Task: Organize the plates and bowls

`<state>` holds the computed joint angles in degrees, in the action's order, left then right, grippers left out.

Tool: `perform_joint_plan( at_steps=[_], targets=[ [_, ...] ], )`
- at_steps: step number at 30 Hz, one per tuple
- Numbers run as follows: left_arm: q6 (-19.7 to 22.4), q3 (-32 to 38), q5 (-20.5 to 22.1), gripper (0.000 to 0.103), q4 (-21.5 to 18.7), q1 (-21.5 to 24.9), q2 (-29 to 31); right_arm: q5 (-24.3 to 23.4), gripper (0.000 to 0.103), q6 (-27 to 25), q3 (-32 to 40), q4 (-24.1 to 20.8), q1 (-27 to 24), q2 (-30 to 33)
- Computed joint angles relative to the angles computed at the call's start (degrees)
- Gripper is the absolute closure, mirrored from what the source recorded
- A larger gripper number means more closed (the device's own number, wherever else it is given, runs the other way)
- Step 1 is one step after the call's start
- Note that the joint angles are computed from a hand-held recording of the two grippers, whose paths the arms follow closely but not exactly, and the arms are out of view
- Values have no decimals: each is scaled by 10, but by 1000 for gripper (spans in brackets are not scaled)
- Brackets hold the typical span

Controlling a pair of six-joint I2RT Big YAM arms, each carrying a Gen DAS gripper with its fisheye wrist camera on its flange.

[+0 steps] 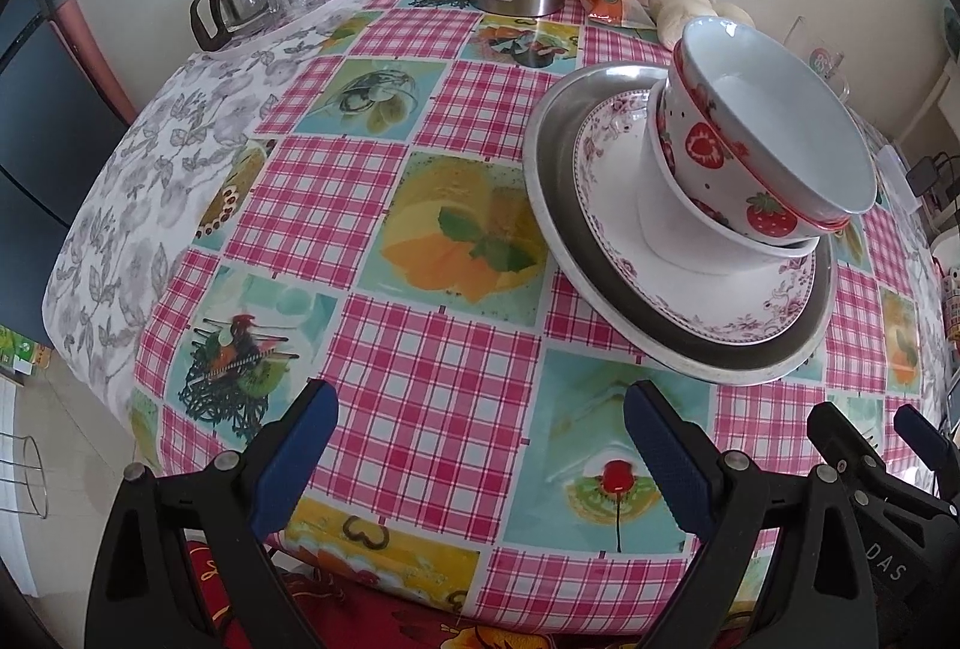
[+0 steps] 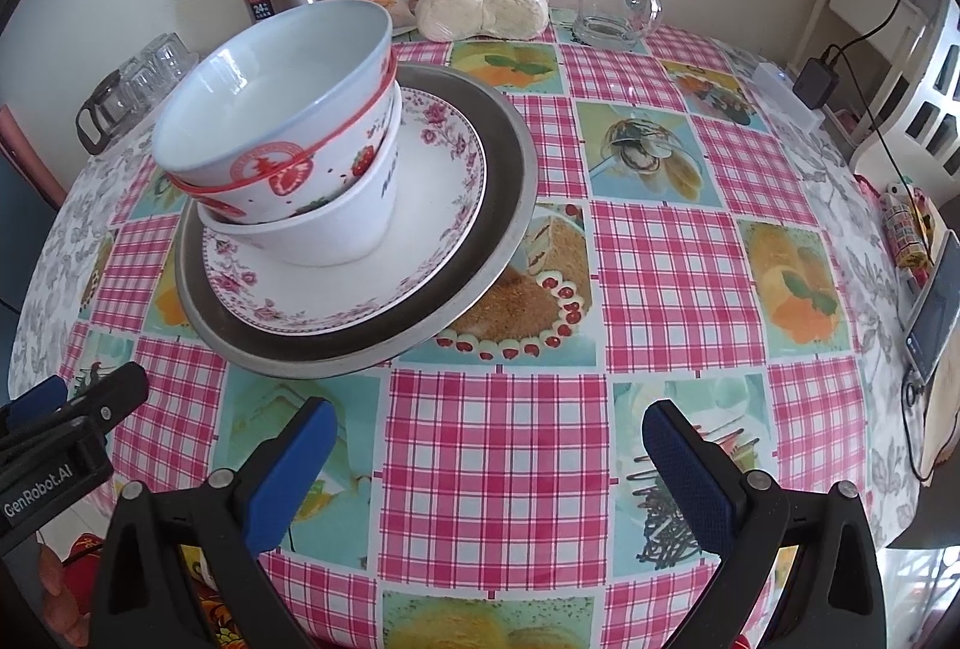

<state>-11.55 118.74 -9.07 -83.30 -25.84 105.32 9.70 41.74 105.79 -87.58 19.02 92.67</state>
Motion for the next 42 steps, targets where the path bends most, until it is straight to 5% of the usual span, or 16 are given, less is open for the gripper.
perform_joint_plan(
  at_steps=[42],
  targets=[
    [4,8,0,7,-17,1,6,-1,0,-4,0,-6,-1,5]
  ],
)
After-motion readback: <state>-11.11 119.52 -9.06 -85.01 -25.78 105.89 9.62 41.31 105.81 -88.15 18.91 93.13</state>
